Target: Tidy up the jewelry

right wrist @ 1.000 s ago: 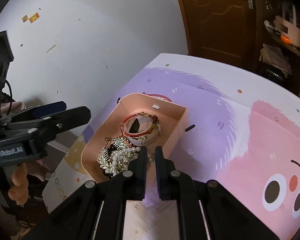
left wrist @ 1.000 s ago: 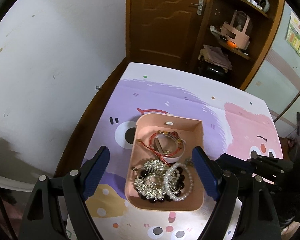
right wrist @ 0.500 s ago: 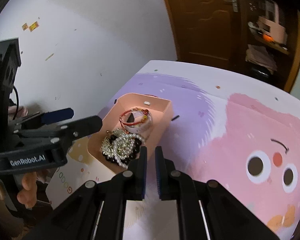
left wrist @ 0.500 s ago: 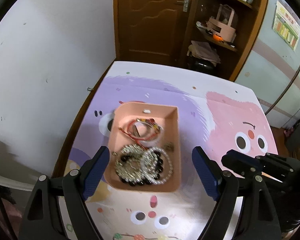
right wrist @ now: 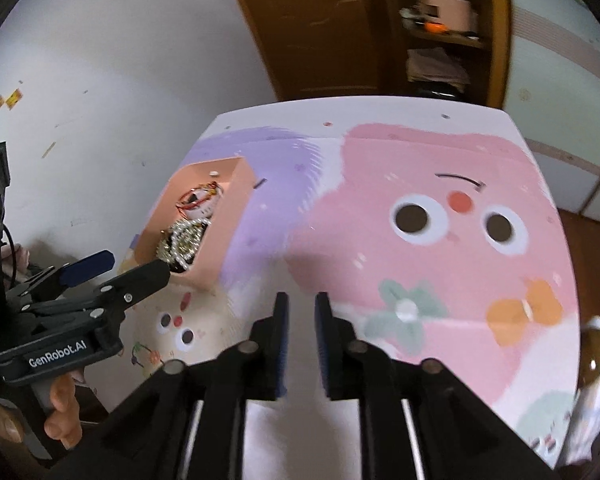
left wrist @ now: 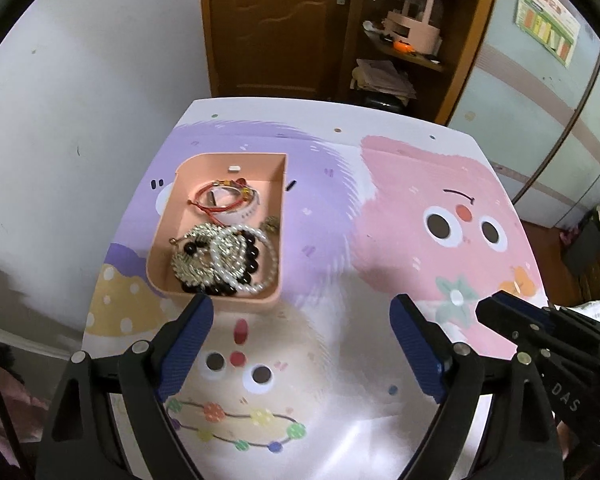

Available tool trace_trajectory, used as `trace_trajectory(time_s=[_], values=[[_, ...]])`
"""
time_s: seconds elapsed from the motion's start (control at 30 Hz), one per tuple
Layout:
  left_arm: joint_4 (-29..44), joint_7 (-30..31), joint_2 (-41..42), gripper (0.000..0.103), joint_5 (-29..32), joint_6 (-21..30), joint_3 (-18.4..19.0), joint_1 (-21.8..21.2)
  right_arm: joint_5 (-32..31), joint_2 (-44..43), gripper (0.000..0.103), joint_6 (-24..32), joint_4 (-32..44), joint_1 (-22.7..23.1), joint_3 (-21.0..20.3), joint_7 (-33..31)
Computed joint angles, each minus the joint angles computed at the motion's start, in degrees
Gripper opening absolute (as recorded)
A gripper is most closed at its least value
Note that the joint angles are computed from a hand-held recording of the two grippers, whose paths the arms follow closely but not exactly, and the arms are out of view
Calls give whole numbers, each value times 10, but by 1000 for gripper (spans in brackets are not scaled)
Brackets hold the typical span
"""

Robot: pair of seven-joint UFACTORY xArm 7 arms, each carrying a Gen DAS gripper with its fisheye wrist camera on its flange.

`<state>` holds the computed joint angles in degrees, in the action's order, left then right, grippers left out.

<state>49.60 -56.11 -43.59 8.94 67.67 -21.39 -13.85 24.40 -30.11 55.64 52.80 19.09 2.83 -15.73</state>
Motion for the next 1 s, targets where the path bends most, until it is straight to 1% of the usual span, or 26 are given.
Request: trace_trajectory(time_s=[0.07,0.17,0.23,0.33,0.53,0.63,1.0], values=[[11,-7,3,90,1,9,-14,-3,-5,-22,25,6,-11,-6,-2,9],[29,-19,7,94,3,31,-33,-8,-21,-53,31,14,-26,-18,-3,26],[42,-24,10,98,7,47,-42,-10,-32,-75,31,19,-35,-25,-1,41],[60,-36,11,99,15,67,-59,-13,-42,-100,33,18,-48,-30,0,60],[84,-51,18,100,17,85,-77,-24,-62,-149,38,12,-73,-33,0,80],[95,-61,23,100,23,93,-87,-25,-66,-159,38,13,-77,-30,-5,85],[111,-78,34,100,36,101,-98,-31,-76,-187,38,13,-88,-35,-14,93]])
